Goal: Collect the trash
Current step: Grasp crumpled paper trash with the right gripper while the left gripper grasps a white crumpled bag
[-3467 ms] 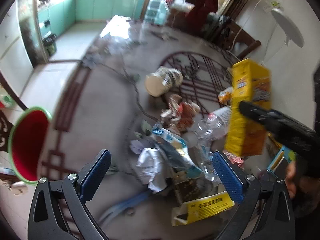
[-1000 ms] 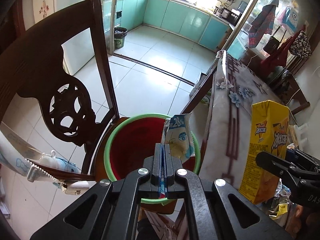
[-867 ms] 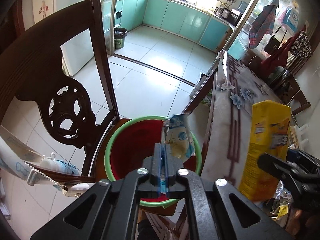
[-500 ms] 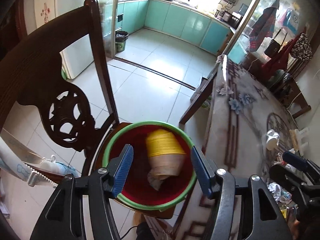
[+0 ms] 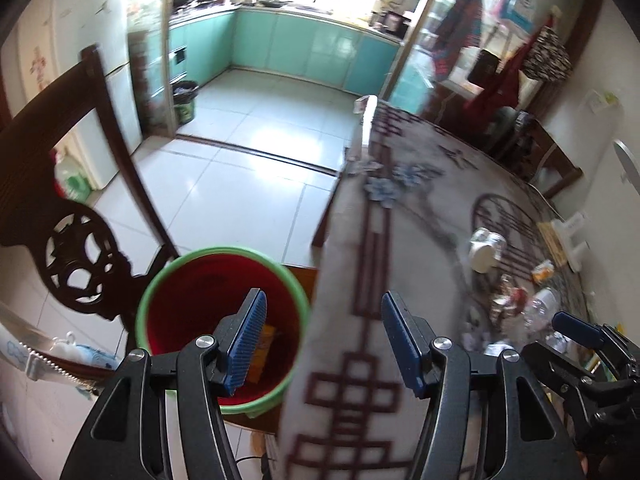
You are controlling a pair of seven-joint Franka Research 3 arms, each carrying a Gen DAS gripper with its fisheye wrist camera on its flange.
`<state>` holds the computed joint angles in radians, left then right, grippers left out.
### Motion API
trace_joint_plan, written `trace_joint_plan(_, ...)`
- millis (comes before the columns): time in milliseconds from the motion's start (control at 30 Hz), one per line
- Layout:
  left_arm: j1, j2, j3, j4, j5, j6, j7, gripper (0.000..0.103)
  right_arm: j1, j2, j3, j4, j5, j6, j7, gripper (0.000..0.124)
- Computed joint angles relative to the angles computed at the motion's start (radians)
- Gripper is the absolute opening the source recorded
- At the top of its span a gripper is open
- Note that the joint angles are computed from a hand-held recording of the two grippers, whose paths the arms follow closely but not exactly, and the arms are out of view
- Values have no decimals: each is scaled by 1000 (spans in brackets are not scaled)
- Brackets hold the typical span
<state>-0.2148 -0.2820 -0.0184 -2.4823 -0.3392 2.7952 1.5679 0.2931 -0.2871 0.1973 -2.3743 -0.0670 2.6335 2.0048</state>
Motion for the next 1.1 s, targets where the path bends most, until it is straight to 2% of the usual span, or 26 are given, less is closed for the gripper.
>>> trace_joint_plan(200, -14, 1, -89, 19, 87, -4, -154, 59, -56, -91, -63, -97, 19, 1, -61, 92)
trace_joint_plan(300, -19, -3, -132, 24, 161, -6, -253, 59, -123, -95, -86, -115, 11, -5, -90, 92)
trace_joint_plan(467, -50, 2, -180, 36, 251, -32, -403, 59, -175, 46, -140, -48, 39, -31, -181, 92)
trace_joint_plan(667, -95, 43, -221, 87, 337, -83, -526, 59, -177, 231, -178, 45, 80, -70, -295, 92)
trace_joint_plan(733, -113, 64, -223, 103, 342, -94, -537, 59, -169, 263, -188, 61, 141, -83, -370, 76)
trace_joint_plan(767, -122, 75, -224, 111, 343, -98, -538, 59, -167, 268, -194, 61, 206, -79, -428, 54)
trace_joint_plan(800, -129, 79, -219, 108, 337, -97, -528, 59, -148, 264, -213, 59, 285, -80, -490, 45)
trace_joint_plan(833, -139, 99, -219, 122, 328, -102, -520, 59, -163, 255, -197, 53, 293, -73, -511, 43)
trace_joint_plan(867, -152, 118, -215, 133, 303, -102, -497, 59, -161, 239, -194, 42, 268, -56, -511, 36)
trace_joint_plan(1000, -174, 195, -220, 185, 208, -128, -429, 59, -151, 102, -194, -27, 302, -14, -593, 35)
trace_joint_plan(1100, -178, 253, -236, 218, 115, -121, -364, 59, -165, -12, -178, -86, 261, 19, -596, 35)
